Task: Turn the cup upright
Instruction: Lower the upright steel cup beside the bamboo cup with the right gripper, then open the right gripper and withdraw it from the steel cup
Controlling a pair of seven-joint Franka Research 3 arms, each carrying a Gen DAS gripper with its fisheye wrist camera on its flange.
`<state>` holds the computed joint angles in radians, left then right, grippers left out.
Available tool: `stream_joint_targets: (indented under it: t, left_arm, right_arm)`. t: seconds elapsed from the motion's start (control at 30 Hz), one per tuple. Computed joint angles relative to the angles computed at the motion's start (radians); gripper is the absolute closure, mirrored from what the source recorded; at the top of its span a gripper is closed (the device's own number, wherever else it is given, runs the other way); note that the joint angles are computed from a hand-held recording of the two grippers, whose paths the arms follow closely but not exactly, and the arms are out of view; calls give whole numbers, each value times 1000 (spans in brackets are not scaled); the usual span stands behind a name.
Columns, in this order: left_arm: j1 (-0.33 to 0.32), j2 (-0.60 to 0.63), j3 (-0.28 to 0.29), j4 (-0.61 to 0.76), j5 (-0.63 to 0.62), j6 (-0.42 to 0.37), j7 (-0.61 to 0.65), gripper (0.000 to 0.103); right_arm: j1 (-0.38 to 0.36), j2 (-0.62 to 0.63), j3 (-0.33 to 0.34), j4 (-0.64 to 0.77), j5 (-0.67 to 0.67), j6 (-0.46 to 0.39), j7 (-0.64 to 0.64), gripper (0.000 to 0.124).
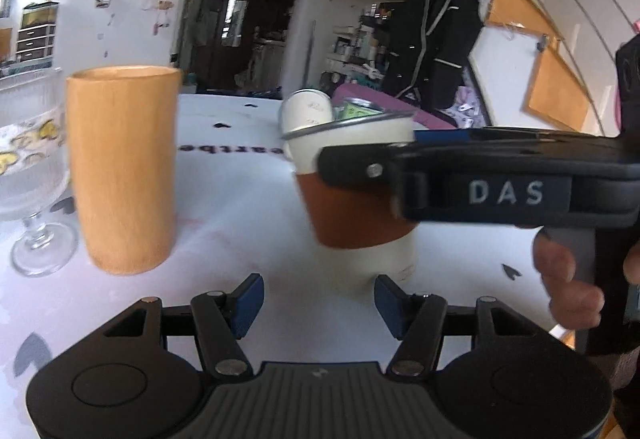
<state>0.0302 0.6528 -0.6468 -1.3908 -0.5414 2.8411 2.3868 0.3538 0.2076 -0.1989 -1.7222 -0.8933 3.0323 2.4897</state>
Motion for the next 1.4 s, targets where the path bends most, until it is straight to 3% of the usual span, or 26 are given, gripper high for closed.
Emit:
stream_joint_targets:
  t: [0.07,0.17,0.33,0.53,0.8,1.17,1.4]
  left_arm:
    - [15,11,-28,5,-12,-11,32,41]
    - [-10,28,-15,35,-6,-18,27,40]
    - [-99,38,88,64,80,32,-111,40]
    - [-108,62,109,94,166,54,-226,40]
    - [-171,107,208,179,307,86,-443,41]
    - [-118,98,143,150,410,111,-485,41]
    - [-138,133,142,211,443,78,-499,41]
  right_arm:
    - [6,-2,-4,-2,-16,4,11,50]
    - [9,-8,-3,-7,-36,4,22,50]
    - [-11,-24,24,-25,-11,1,-9,50]
    - [-19,-13,38,-25,54,11,-96,53]
    - [-19,70,51,61,278,14,-278,60]
    - [61,87,-29,68,429,25,-373,64]
    - [87,79,-60,39,472,53,-382,64]
